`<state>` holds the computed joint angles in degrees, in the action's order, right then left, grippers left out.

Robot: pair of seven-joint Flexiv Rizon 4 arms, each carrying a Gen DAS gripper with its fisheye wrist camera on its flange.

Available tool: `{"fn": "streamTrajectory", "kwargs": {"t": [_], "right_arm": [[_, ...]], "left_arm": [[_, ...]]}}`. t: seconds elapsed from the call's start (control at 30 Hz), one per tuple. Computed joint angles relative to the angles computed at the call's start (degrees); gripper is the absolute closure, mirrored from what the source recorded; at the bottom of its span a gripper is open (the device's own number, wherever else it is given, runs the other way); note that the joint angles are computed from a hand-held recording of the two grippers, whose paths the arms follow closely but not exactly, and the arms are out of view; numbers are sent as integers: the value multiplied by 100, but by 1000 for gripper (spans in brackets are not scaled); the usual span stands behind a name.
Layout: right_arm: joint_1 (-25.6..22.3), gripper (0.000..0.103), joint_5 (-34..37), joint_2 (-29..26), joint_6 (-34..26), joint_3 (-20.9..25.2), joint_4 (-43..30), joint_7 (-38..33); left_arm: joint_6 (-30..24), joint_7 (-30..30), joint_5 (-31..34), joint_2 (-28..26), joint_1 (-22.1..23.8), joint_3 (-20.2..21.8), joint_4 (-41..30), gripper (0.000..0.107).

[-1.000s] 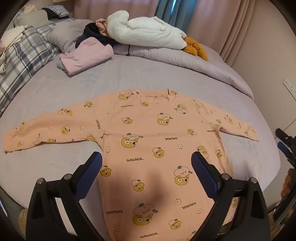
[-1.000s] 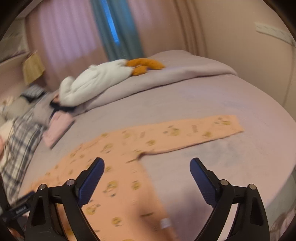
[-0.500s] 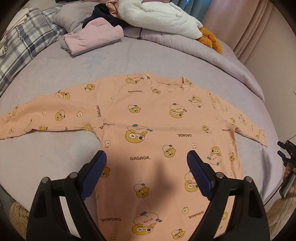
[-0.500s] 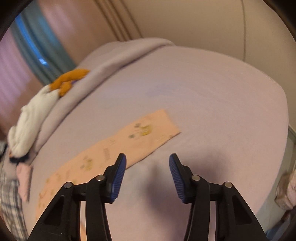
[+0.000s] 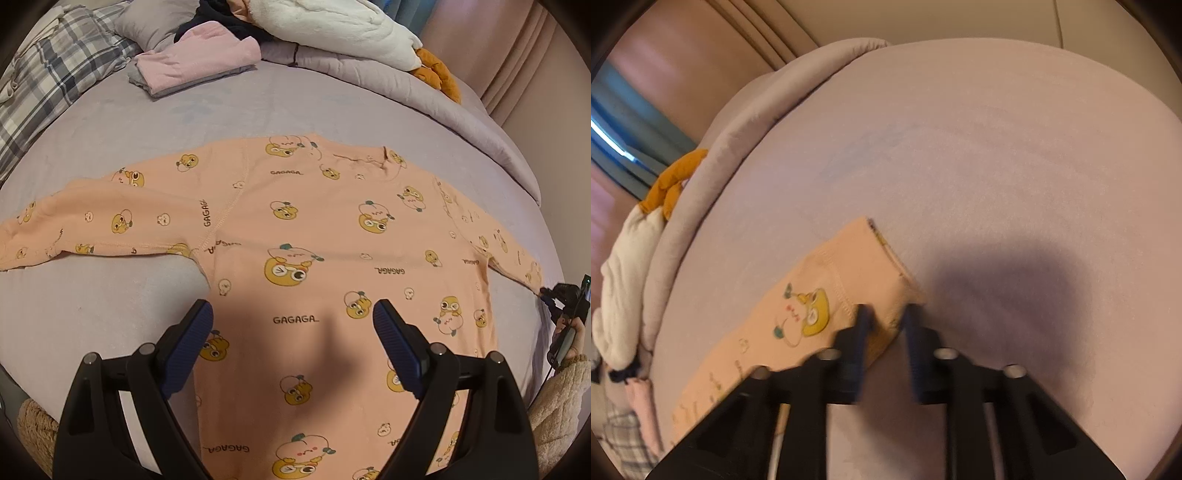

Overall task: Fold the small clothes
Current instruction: 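Grasp the cuff of one onesie sleeve with the right gripper, then fold the held sleeve across the onesie body and open the right gripper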

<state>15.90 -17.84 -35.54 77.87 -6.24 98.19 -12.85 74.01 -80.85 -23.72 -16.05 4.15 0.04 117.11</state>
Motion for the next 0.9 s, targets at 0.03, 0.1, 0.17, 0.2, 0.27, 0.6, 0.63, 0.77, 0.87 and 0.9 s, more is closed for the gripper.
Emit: {"fn": "streamTrajectory", "kwargs": {"t": [0.03,0.1,0.17,0.2,0.27,0.6,0.63,0.77,0.87,0.9], "right_arm": [[14,92,-20,-1,72,-55,12,17],[224,94,-215,67,310,-407,124,130],[505,94,-512,246,342,-776,246,233],[560,94,-635,321,396,-865,300,243],[790,94,-983,484,543,-1176,390,314],[1390,94,-2287,838,1137,-1374,20,-186],[1287,94,-2237,788,1088,-1166,-98,-344],[848,94,-1841,485,888,53,-660,-1549],[500,94,-1413,119,529,1032,-1143,-2618],[404,94,-1262,6,368,1369,-1274,-2968]], "left_arm": [[12,0,-21,-7,8,-8,2,19],[26,-55,-15,-26,8,17,-3,19],[15,-73,-32,-36,25,11,-13,19],[24,-46,-72,-33,50,-10,-6,19],[82,0,-147,-25,83,-45,9,19],[418,163,-533,153,203,-96,246,19],[427,145,-544,168,201,-80,263,19],[474,277,-706,255,245,-114,368,19],[536,332,-772,303,243,-109,440,19],[537,347,-808,316,244,-114,458,19]]}}
